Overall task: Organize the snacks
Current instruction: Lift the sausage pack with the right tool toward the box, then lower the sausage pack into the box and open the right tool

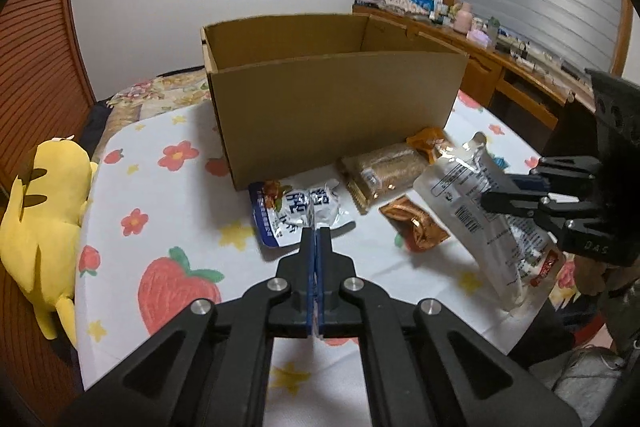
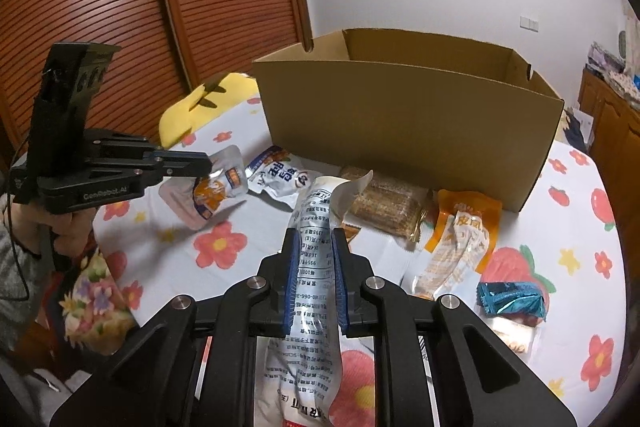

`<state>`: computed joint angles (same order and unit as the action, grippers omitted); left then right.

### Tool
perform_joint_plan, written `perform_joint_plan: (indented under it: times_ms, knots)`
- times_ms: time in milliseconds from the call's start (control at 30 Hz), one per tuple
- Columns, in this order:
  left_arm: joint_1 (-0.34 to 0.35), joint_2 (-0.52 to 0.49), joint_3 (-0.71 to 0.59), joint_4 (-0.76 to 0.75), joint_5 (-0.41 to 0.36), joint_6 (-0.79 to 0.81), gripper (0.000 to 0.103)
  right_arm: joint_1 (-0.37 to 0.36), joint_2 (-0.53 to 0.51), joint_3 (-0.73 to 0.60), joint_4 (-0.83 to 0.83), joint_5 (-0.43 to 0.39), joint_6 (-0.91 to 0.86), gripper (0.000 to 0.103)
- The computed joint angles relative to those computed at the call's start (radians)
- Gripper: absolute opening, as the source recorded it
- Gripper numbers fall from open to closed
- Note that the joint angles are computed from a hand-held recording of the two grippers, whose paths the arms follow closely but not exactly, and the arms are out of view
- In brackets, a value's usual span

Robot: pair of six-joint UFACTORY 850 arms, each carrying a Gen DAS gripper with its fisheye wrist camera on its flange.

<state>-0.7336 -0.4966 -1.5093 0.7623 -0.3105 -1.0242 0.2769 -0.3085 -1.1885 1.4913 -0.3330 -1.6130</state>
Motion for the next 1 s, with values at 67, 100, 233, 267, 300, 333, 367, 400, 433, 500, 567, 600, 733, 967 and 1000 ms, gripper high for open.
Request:
perform_joint_plan:
  times_ms: [67,100,233,267,300,333,367,400,433,500,567,600,733,967,1000]
  knots:
    - [-0.005,0.009,0.006,0.032,0.011,-0.032,0.000,-0.001,0.002,-0.001,0.004,-0.002,-0.003,0.013]
    - [-0.009,0.015,0.008,0.072,0.013,-0.071,0.000,-0.001,0.004,-0.001,0.010,-0.001,-0.008,0.013]
    - [-0.016,0.023,-0.004,0.142,0.024,-0.130,0.000,-0.005,0.010,-0.005,0.025,0.001,-0.026,0.012]
    - [-0.017,0.024,-0.009,0.162,0.027,-0.146,0.000,-0.006,0.013,-0.008,0.033,0.001,-0.034,0.012]
    - [-0.017,0.023,-0.016,0.172,0.029,-0.154,0.000,-0.007,0.014,-0.010,0.033,0.001,-0.035,0.012]
    - [-0.017,0.021,-0.026,0.186,0.030,-0.166,0.000,-0.009,0.015,-0.012,0.038,0.000,-0.041,0.012]
    - [-0.016,0.019,-0.033,0.195,0.030,-0.171,0.000,-0.012,0.017,-0.014,0.046,-0.003,-0.048,0.012]
    - [-0.016,0.014,-0.048,0.202,0.027,-0.175,0.000,-0.014,0.019,-0.016,0.053,-0.007,-0.056,0.012]
    - [-0.015,0.011,-0.058,0.209,0.025,-0.179,0.000,-0.016,0.021,-0.019,0.056,-0.008,-0.060,0.012]
    - [-0.012,0.001,-0.086,0.220,0.025,-0.179,0.000,-0.019,0.023,-0.027,0.064,-0.007,-0.070,0.012]
    - [-0.009,-0.009,-0.114,0.222,0.024,-0.173,0.000,-0.023,0.024,-0.044,0.066,-0.008,-0.078,0.012]
    - [-0.008,-0.014,-0.129,0.235,0.023,-0.183,0.000,-0.024,0.023,-0.054,0.070,-0.006,-0.085,0.012]
    - [0.000,-0.043,-0.205,0.244,0.003,-0.165,0.000,-0.028,0.023,-0.096,0.090,0.002,-0.112,0.012]
    - [0.014,-0.098,-0.318,0.238,-0.040,-0.137,0.000,-0.030,-0.011,-0.203,0.050,0.040,-0.087,0.012]
    - [0.017,-0.110,-0.338,0.232,-0.049,-0.128,0.000,-0.029,-0.017,-0.218,0.042,0.049,-0.083,0.012]
